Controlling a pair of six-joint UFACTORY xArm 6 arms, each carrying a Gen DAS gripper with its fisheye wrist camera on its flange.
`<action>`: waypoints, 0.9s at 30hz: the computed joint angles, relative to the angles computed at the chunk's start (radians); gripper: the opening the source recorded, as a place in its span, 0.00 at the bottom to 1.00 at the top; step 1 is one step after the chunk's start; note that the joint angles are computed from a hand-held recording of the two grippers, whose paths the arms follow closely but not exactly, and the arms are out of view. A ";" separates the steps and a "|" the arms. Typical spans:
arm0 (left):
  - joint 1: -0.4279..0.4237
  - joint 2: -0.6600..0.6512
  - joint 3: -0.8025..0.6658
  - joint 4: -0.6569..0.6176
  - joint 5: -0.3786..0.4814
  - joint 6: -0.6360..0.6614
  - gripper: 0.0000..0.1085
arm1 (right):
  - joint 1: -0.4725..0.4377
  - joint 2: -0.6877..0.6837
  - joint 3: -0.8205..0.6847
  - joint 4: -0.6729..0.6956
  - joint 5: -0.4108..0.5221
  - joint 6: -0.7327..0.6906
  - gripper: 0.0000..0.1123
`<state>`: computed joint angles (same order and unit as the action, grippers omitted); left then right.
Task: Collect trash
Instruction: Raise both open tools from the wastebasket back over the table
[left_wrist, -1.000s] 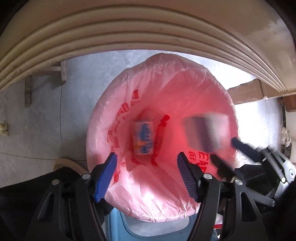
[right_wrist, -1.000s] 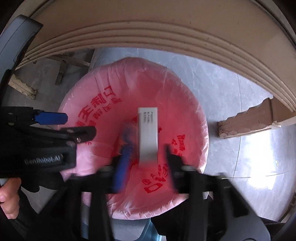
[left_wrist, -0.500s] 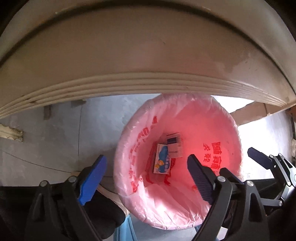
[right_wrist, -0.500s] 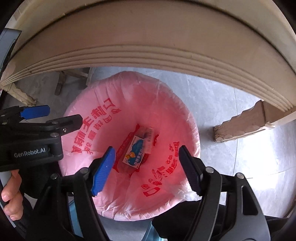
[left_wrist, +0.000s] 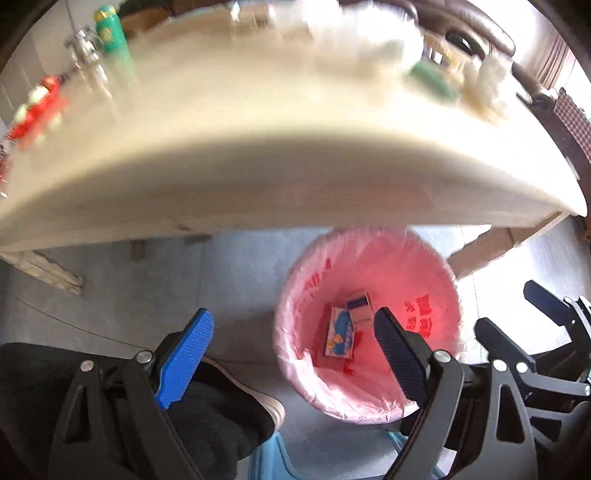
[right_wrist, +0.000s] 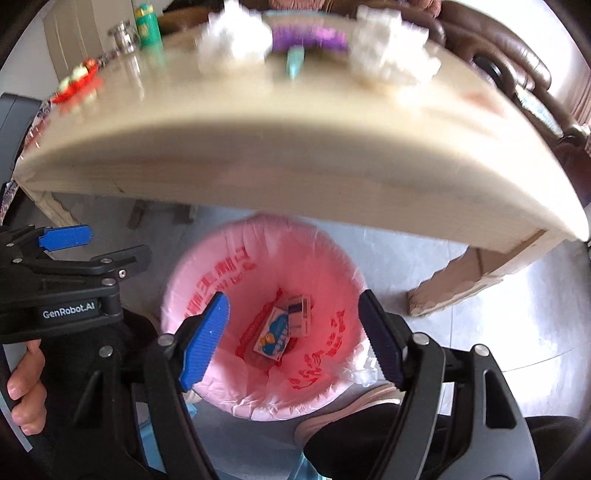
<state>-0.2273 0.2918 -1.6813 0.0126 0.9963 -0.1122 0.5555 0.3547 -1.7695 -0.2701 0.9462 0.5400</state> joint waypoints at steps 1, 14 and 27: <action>0.000 -0.019 0.005 0.020 -0.004 -0.011 0.80 | 0.004 -0.011 0.000 -0.012 -0.001 0.009 0.68; -0.007 -0.105 -0.154 0.160 0.021 -0.117 0.85 | 0.036 -0.092 -0.150 -0.215 -0.012 0.104 0.75; -0.009 0.051 -0.555 0.185 0.099 -0.099 0.87 | 0.020 -0.038 -0.384 -0.310 -0.019 0.106 0.78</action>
